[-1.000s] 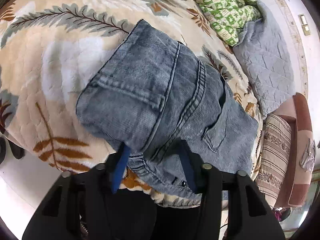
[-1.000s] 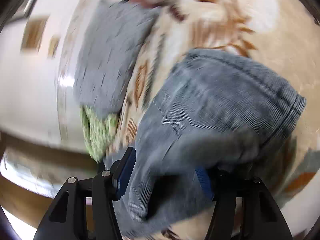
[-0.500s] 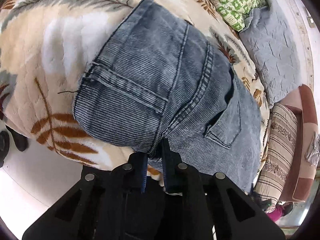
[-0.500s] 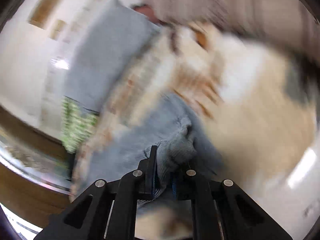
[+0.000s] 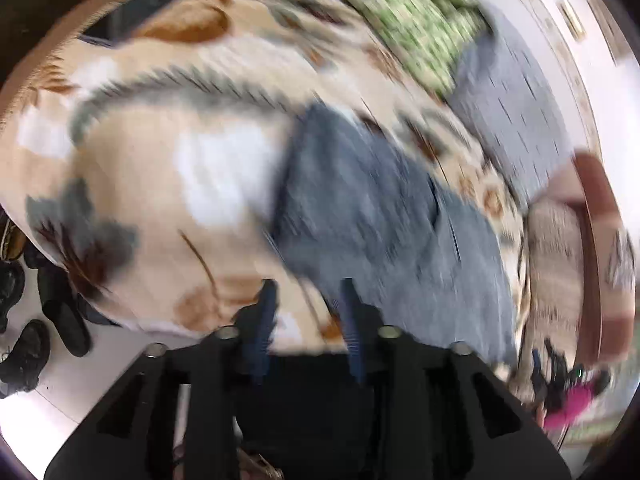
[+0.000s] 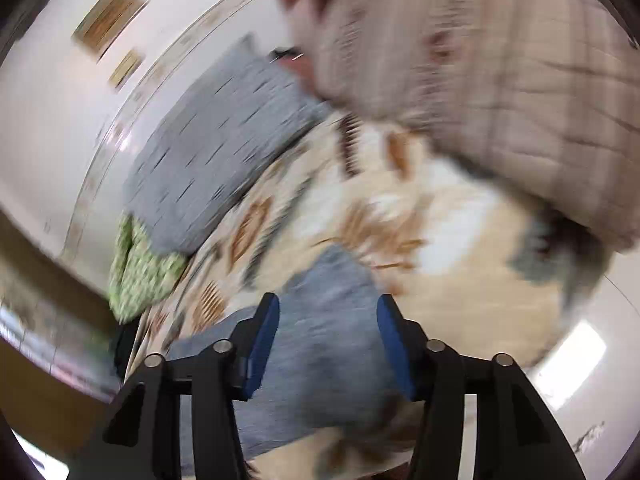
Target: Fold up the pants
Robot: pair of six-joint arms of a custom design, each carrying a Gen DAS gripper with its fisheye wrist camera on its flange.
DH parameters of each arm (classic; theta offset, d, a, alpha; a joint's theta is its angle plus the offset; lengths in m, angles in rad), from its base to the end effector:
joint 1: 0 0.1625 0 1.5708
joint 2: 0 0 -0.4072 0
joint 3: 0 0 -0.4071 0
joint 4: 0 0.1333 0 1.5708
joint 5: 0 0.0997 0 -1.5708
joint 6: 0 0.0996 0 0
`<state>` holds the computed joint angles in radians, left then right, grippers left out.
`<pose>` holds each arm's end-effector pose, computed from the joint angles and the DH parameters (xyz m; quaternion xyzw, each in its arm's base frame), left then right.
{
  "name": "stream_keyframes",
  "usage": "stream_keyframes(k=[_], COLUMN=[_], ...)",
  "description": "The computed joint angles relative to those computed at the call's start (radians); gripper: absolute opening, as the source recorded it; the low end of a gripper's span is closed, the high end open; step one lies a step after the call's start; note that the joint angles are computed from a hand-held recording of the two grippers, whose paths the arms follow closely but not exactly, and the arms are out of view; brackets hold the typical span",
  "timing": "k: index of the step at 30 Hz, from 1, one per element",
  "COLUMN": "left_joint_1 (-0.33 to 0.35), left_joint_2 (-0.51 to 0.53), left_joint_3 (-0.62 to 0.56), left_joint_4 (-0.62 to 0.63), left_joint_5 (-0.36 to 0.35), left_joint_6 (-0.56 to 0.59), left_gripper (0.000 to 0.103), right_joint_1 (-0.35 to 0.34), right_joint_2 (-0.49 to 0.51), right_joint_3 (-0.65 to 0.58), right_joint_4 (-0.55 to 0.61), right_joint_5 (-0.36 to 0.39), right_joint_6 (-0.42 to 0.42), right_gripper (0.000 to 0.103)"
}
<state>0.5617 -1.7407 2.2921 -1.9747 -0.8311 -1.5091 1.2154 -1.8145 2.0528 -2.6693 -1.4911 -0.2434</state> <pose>-0.2028 -0.3644 0.2631 -0.2042 0.9075 -0.3221 0.1759 -0.0199 -0.4594 0.4724 -0.0342 -0.9077 0.4088 0.0883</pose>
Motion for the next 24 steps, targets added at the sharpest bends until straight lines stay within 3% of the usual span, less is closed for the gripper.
stream_keyframes(k=[1, 3, 7, 12, 14, 16, 17, 18, 19, 22, 24], left_joint_1=[0.025, 0.104, 0.250, 0.395, 0.422, 0.418, 0.417, 0.415, 0.398, 0.331, 0.303], left_joint_2=[-0.003, 0.020, 0.124, 0.235, 0.264, 0.265, 0.267, 0.266, 0.262, 0.254, 0.270], left_joint_3=[-0.002, -0.021, -0.093, -0.171, -0.190, -0.188, -0.184, -0.177, -0.169, -0.157, -0.170], left_joint_4=[-0.030, -0.126, -0.278, -0.432, -0.448, -0.463, -0.487, -0.505, -0.510, -0.487, -0.446], left_joint_5=[0.007, -0.009, -0.103, -0.288, -0.337, -0.355, -0.379, -0.408, -0.416, -0.341, -0.264], left_joint_6=[0.016, 0.093, 0.258, 0.413, 0.451, 0.486, 0.515, 0.534, 0.543, 0.580, 0.574], left_gripper=[0.048, 0.048, 0.049, 0.060, 0.065, 0.068, 0.068, 0.068, 0.068, 0.067, 0.068], right_joint_1=[0.040, 0.138, 0.291, 0.403, 0.421, 0.417, 0.423, 0.438, 0.456, 0.512, 0.526], right_joint_2=[0.036, 0.154, 0.388, 0.660, 0.745, 0.821, 0.834, 0.836, 0.829, 0.734, 0.715], right_joint_3=[-0.021, -0.078, -0.211, -0.411, -0.486, -0.572, -0.579, -0.572, -0.555, -0.413, -0.355], right_joint_4=[0.026, 0.080, 0.165, 0.261, 0.302, 0.449, 0.487, 0.498, 0.498, 0.336, 0.180], right_joint_5=[-0.014, -0.047, -0.101, -0.209, -0.261, -0.261, -0.274, -0.305, -0.335, -0.326, -0.349], right_joint_6=[-0.005, -0.019, -0.071, -0.123, -0.124, -0.128, -0.167, -0.213, -0.266, -0.460, -0.532], right_gripper=[0.056, 0.058, 0.062, 0.067, 0.067, 0.066, 0.052, 0.017, 0.006, 0.002, 0.002])
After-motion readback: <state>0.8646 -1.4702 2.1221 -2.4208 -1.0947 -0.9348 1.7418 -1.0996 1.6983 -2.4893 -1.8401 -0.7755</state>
